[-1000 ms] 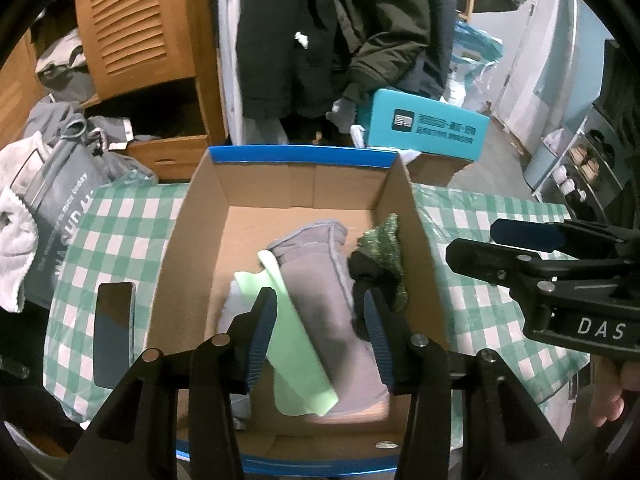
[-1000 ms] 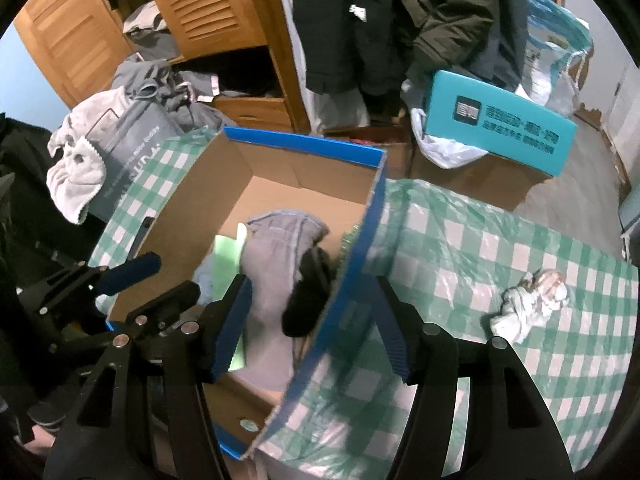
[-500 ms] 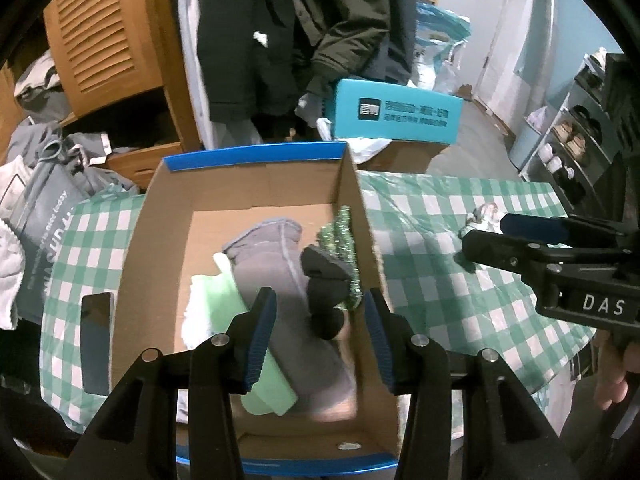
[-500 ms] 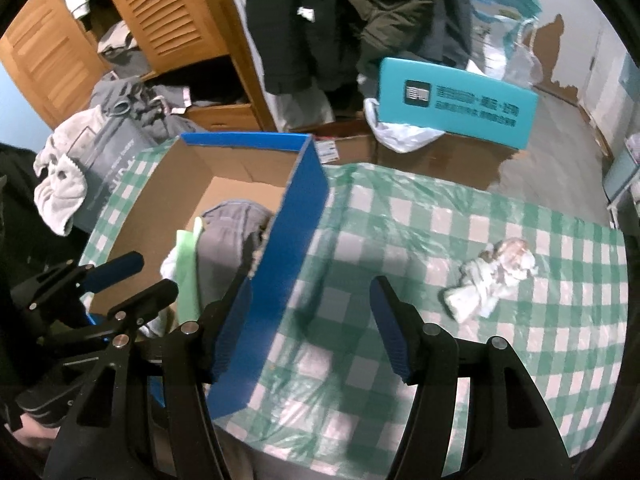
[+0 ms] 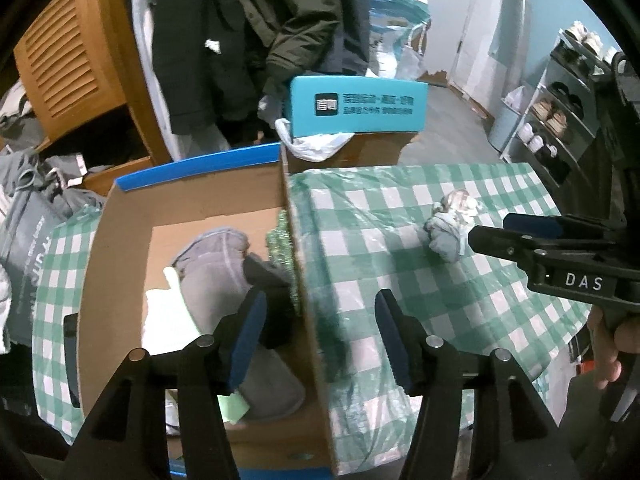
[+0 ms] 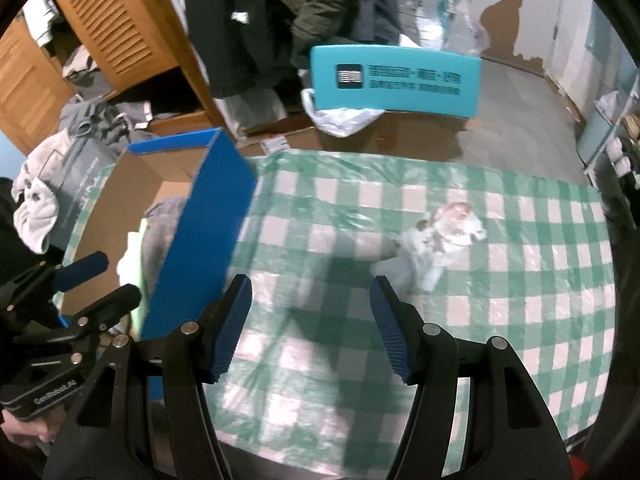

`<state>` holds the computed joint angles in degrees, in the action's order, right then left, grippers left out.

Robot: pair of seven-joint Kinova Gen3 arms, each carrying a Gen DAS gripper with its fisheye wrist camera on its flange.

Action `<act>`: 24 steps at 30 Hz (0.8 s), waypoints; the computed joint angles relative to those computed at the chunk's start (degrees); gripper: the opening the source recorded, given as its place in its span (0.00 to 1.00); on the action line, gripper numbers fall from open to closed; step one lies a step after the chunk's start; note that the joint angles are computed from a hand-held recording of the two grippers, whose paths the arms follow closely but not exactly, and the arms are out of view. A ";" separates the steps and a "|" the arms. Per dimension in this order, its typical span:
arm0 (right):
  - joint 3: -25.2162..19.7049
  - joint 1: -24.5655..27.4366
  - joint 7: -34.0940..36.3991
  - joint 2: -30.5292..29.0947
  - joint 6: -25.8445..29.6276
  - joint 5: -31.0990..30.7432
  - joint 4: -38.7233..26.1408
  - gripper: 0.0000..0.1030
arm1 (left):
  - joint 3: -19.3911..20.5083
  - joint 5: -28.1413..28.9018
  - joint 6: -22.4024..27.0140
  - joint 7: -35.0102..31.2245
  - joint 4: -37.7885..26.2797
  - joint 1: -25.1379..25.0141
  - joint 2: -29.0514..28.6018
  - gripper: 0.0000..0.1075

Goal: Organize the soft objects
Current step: 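Withdraw both tools from the box toward the white plastic-wrapped bundle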

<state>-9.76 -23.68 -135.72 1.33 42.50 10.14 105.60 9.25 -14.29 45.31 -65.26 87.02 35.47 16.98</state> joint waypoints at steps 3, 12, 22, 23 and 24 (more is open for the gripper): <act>0.53 0.85 0.06 -1.07 -0.33 -0.02 1.54 0.60 | 0.06 -0.93 0.76 0.61 -1.32 1.36 1.18 0.58; 0.88 3.46 -2.05 -2.43 0.81 2.71 4.63 0.67 | 0.07 -1.75 2.14 0.09 -4.94 4.32 4.79 0.69; 2.93 7.42 0.27 -2.30 -1.24 0.13 8.08 0.67 | 0.37 1.78 3.75 -3.87 -11.28 5.31 9.87 0.76; 3.06 7.70 0.15 -2.11 -1.15 0.26 8.18 0.67 | 0.16 1.85 3.96 -4.10 -11.95 5.70 10.45 0.76; 3.30 8.04 0.13 -1.84 -1.13 0.22 8.31 0.67 | 0.01 1.97 4.22 -4.33 -12.81 6.05 11.20 0.76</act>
